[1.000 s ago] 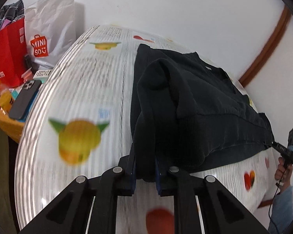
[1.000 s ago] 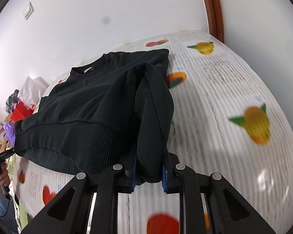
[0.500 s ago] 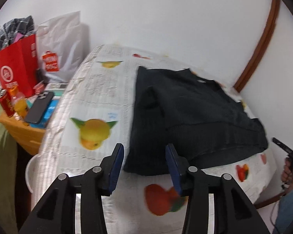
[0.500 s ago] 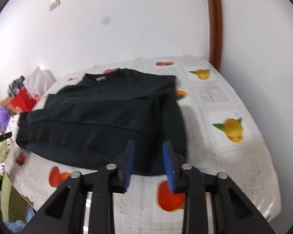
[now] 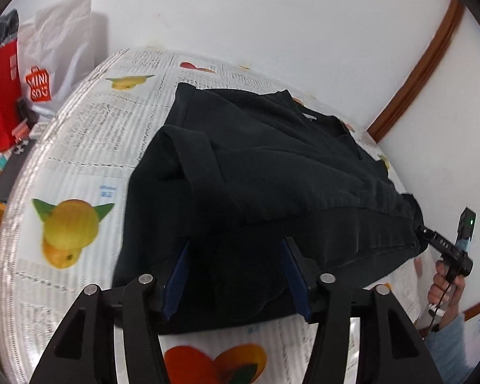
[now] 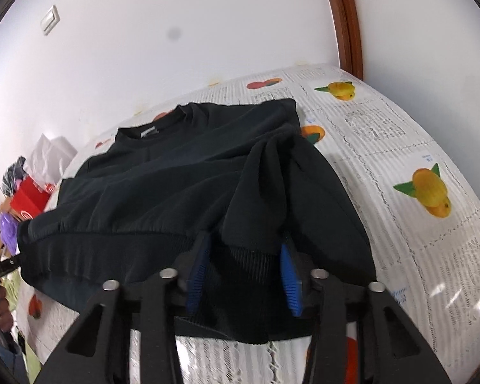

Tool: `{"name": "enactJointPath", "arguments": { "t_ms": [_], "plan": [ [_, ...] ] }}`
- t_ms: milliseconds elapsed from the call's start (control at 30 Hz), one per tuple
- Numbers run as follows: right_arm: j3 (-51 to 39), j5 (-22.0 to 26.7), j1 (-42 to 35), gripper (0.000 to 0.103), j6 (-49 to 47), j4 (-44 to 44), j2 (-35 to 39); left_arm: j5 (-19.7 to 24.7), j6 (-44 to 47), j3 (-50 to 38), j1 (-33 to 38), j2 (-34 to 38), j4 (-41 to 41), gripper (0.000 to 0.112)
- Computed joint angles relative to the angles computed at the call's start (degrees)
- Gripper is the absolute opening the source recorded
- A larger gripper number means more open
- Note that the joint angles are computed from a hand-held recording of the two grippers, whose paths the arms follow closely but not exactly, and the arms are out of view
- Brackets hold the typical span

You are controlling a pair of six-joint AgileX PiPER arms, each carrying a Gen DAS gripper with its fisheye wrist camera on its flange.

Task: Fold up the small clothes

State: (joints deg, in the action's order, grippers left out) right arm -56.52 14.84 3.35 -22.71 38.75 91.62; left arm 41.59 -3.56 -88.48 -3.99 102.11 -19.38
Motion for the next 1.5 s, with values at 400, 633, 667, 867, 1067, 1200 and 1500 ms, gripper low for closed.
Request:
{"name": "enactJointPath", "arguments": {
  "t_ms": [400,633,667,867,1067,1200,1500],
  "plan": [
    [-14.46,3.46,-3.75,0.01,-14.11,14.43,2.99,-0.11,-3.75,-14.88,-1.03,4.9,5.18,0.009],
    [-29.79,5.09,-2.86,0.01,2.52,-2.13,17.87,7.82,-9.42,-36.73,-2.16,19.92,13.8,0.009],
    [-31.21,5.77,-2.74,0.01,5.21,-4.58,19.3,9.74,-9.95,-40.13,-2.22,22.25,14.53,0.009],
    [-40.41,13.24,-1.51,0.011,21.33,-20.61,26.79,19.76,-12.16,-54.97,-1.68,32.68,15.61,0.015],
    [-34.51,13.95,1.69,0.021,31.75,-37.07,19.18,19.7,-10.79,-48.72,-1.45,28.13,15.18,0.035],
    [-26.94,12.14,3.67,0.029,29.58,-37.14,11.6,11.09,-7.6,-30.77,-1.56,17.16,13.32,0.042],
    [-27.52,18.76,9.16,0.029,27.46,-36.0,16.49,16.78,-6.08,-33.53,-5.55,20.09,12.69,0.043]
  ]
}}
